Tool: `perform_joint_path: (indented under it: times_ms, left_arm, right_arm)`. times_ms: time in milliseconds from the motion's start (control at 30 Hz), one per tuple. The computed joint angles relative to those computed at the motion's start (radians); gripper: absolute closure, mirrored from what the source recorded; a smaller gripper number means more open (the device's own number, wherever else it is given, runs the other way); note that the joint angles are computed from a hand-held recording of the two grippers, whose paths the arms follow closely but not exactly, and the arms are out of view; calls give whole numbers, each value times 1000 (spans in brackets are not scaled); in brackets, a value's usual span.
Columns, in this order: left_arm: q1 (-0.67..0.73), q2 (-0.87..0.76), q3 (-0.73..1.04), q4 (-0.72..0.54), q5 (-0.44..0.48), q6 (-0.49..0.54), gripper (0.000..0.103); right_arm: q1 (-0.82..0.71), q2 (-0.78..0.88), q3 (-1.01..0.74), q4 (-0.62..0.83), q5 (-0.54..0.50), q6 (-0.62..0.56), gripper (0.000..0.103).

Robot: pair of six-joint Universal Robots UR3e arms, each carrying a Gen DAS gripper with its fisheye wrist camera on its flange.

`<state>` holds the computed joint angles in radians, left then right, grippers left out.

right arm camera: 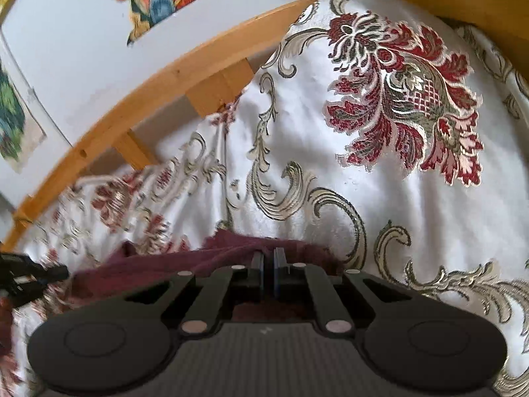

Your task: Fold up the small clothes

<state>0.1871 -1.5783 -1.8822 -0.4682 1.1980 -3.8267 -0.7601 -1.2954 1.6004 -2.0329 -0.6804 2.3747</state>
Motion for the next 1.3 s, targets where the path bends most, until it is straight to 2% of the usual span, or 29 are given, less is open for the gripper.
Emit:
perform_joint_path:
  times_ms: [33,67,100,167,233,300,433,500,533,600,700,767,833,933,1033,1100,1233,1300]
  left_arm:
    - [-1,-1,-1,4,0,25,74]
    - [-7,1,0,2,12,51,58]
    - [-16,10,-5,4,34,75,46]
    - [-29,43,-35,12,69,153,44]
    - [-45,82,-73,17,94,266,44]
    - [-65,134,-132,40,116,381,44]
    - [-133,191,-190,-2,144,586,45]
    - [-179,169,-183,-26,166,644,49]
    - [-211,140,-166,-29,203,652,59]
    - [-250,94,-144,-20,237,660,71]
    - [-289,17,-77,-40,266,650,74]
    - [-327,-41,-16,-64,312,648,81]
    - [-361,-94,47,-102,370,646,102]
    - [-382,-120,74,-103,407,615,103]
    - [-380,-79,14,-28,403,601,103]
    - [-360,-28,-37,18,373,590,103]
    - [-217,144,-188,95,236,505,103]
    - [-156,193,-222,83,202,500,103]
  right_arm:
    - [3,0,4,-9,-1,-1,92]
    - [4,0,6,-16,-1,4,91]
    - [3,0,8,-19,0,7,90]
    - [-1,-7,21,-36,5,10,80]
    - [-19,-27,53,-60,25,-4,56]
    - [-37,-55,99,-111,40,-37,44]
    - [-52,-106,183,-189,31,-166,30]
    - [-57,-134,236,-229,24,-239,28]
    - [-60,-144,255,-238,23,-268,28]
    - [-61,-161,289,-253,21,-311,28]
    - [-52,-169,342,-337,19,-343,28]
    - [-44,-160,358,-386,25,-349,29]
    - [-35,-147,376,-452,30,-334,37]
    - [-4,-108,361,-523,4,-287,41]
    - [15,-84,361,-578,-39,-254,45]
    - [5,-85,364,-573,-29,-250,45]
    - [-8,-92,360,-553,-17,-254,45]
    - [-9,-92,360,-555,-20,-268,45]
